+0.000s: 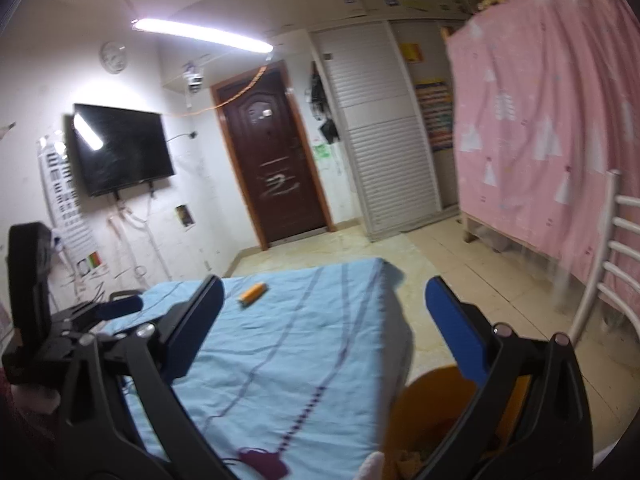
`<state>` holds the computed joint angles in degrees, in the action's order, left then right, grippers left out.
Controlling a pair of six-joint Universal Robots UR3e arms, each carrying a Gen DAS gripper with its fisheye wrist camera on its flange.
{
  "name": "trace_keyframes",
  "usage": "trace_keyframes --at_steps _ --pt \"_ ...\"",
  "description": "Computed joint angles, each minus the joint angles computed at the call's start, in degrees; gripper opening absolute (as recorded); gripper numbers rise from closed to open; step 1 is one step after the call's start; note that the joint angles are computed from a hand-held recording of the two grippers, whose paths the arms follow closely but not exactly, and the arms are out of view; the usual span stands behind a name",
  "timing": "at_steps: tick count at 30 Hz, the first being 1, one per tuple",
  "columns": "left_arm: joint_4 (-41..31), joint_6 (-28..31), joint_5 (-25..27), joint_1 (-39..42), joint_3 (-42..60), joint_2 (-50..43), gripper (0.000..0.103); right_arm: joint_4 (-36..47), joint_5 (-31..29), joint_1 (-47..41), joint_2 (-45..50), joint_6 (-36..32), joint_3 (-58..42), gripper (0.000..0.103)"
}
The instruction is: Collect trash
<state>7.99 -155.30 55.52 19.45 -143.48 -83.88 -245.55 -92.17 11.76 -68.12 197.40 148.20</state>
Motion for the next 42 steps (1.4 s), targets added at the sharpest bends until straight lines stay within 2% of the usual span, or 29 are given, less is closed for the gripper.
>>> trace_keyframes --at_steps 4,10,19,31,42 --pt "0.67 1.21 0.45 4.28 -2.03 2.32 0.092 5.27 -2.02 5.90 1.99 -1.34 -7.36 0.097" --pt "-1.07 2.99 -1.55 12.45 -4.61 6.24 0.092 12.96 -3.39 11.67 5.40 -2.52 -16.99 0.097" --pt "-7.35 6.34 -7.35 24.83 -5.92 11.25 0.092 20.95 -3.60 16.36 8.15 -4.56 -27.57 0.097" --pt "-11.82 8.69 -11.53 32.95 -5.51 11.93 0.092 28.60 -4.16 20.68 11.48 -5.98 -37.59 0.097" --pt "-15.01 9.69 -13.26 36.82 -3.68 11.06 0.092 34.22 -5.47 22.85 13.81 -6.85 -45.39 0.097"
